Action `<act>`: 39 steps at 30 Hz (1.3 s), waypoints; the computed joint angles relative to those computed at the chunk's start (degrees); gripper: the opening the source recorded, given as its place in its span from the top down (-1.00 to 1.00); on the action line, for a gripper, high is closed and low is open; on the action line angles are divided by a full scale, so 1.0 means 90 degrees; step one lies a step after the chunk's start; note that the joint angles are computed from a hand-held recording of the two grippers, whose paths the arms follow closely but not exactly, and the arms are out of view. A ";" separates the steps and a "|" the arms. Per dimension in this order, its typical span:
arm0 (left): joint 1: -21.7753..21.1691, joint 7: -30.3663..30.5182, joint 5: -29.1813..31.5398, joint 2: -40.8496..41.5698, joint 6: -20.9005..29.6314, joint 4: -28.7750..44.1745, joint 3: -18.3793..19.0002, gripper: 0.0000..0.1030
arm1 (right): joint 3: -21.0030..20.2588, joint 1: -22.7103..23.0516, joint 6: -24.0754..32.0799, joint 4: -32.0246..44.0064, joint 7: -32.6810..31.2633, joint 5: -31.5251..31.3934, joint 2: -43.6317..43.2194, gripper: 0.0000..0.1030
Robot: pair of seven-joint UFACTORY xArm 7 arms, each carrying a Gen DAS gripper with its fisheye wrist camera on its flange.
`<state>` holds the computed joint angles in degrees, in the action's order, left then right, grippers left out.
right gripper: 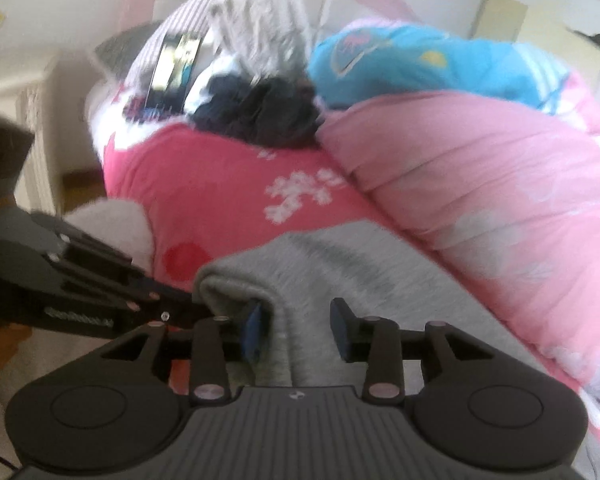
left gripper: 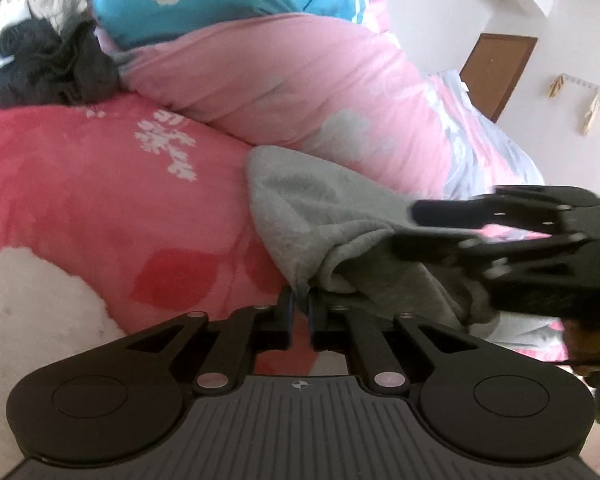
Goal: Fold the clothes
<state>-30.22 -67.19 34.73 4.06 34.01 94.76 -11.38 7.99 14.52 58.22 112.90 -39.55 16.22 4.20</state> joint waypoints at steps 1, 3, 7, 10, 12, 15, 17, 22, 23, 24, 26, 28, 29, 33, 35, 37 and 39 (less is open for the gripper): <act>-0.0008 0.0064 0.0012 -0.0021 0.0073 0.0011 -0.0007 0.88 | -0.0025 -0.0046 -0.0055 -0.0118 0.0073 0.0170 -0.0129 0.23; -0.0006 0.0310 -0.0058 -0.0102 0.0240 -0.0011 -0.0033 0.88 | -0.0096 -0.0143 -0.0104 -0.0416 0.0178 0.0673 -0.0405 0.23; 0.0043 0.0399 0.0215 -0.0370 0.0629 -0.0173 -0.0120 0.88 | -0.0266 -0.0209 -0.0043 -0.1212 0.0349 0.1653 -0.0937 0.26; 0.0172 0.0473 0.0297 -0.0469 0.0475 -0.0228 -0.0172 0.88 | -0.0261 -0.0096 -0.0315 -0.1814 0.0414 0.1803 -0.1160 0.27; 0.0255 0.0495 0.0279 -0.0483 0.0255 -0.0253 -0.0186 0.87 | -0.0232 0.0010 -0.0744 -0.2138 0.0371 0.1894 -0.1246 0.27; 0.0365 0.0486 0.0001 -0.0439 -0.0173 -0.0309 -0.0171 0.86 | -0.0163 0.0183 -0.1487 -0.2438 0.0366 0.1916 -0.1236 0.35; 0.0386 0.0345 0.0028 -0.0393 -0.0225 -0.0284 -0.0170 0.86 | -0.0121 0.0276 -0.1803 -0.2479 0.0485 0.1908 -0.1132 0.59; 0.0469 0.0498 -0.0308 -0.0483 -0.0561 -0.0499 -0.0137 0.86 | -0.0018 0.0367 -0.2344 -0.2674 0.1168 0.1478 -0.1062 0.90; 0.0489 0.0593 -0.0415 -0.0501 -0.0630 -0.0547 -0.0137 0.86 | 0.0018 0.0364 -0.2519 -0.2730 0.1423 0.1243 -0.1069 0.94; 0.0506 0.0774 -0.0609 -0.0495 -0.0684 -0.0575 -0.0139 0.86 | 0.0029 0.0356 -0.2628 -0.2768 0.1686 0.1072 -0.1073 0.97; 0.0540 0.0905 -0.0821 -0.0497 -0.0853 -0.0684 -0.0134 0.85 | 0.0010 0.0355 -0.2666 -0.2752 0.2108 0.0915 -0.1031 0.97; 0.0569 0.0868 -0.0859 -0.0498 -0.0981 -0.0778 -0.0134 0.84 | -0.0020 0.0386 -0.2488 -0.2672 0.2170 0.0974 -0.0968 0.97; 0.0582 0.0864 -0.0875 -0.0502 -0.1018 -0.0807 -0.0132 0.84 | -0.0023 0.0403 -0.2418 -0.2649 0.2145 0.0994 -0.0950 0.97; 0.0638 0.0837 -0.0790 -0.0564 -0.1135 -0.0919 -0.0134 0.83 | -0.0097 0.0457 -0.2191 -0.2733 0.1625 0.1385 -0.1113 0.93; 0.0676 0.0861 -0.0806 -0.0619 -0.1171 -0.0982 -0.0134 0.83 | -0.0133 0.0499 -0.2224 -0.2856 0.1216 0.1522 -0.1237 0.87; 0.0727 0.0920 -0.0887 -0.0697 -0.1219 -0.1073 -0.0134 0.83 | -0.0115 0.0538 -0.2360 -0.3001 0.1001 0.1468 -0.1345 0.61; 0.0774 0.1028 -0.0997 -0.0752 -0.1225 -0.1131 -0.0149 0.83 | -0.0116 0.0584 -0.2440 -0.3051 0.0938 0.1506 -0.1352 0.46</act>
<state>-23.26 -57.94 25.76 -2.72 22.99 84.58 -12.72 6.94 19.78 36.26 85.44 -31.11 29.77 -7.97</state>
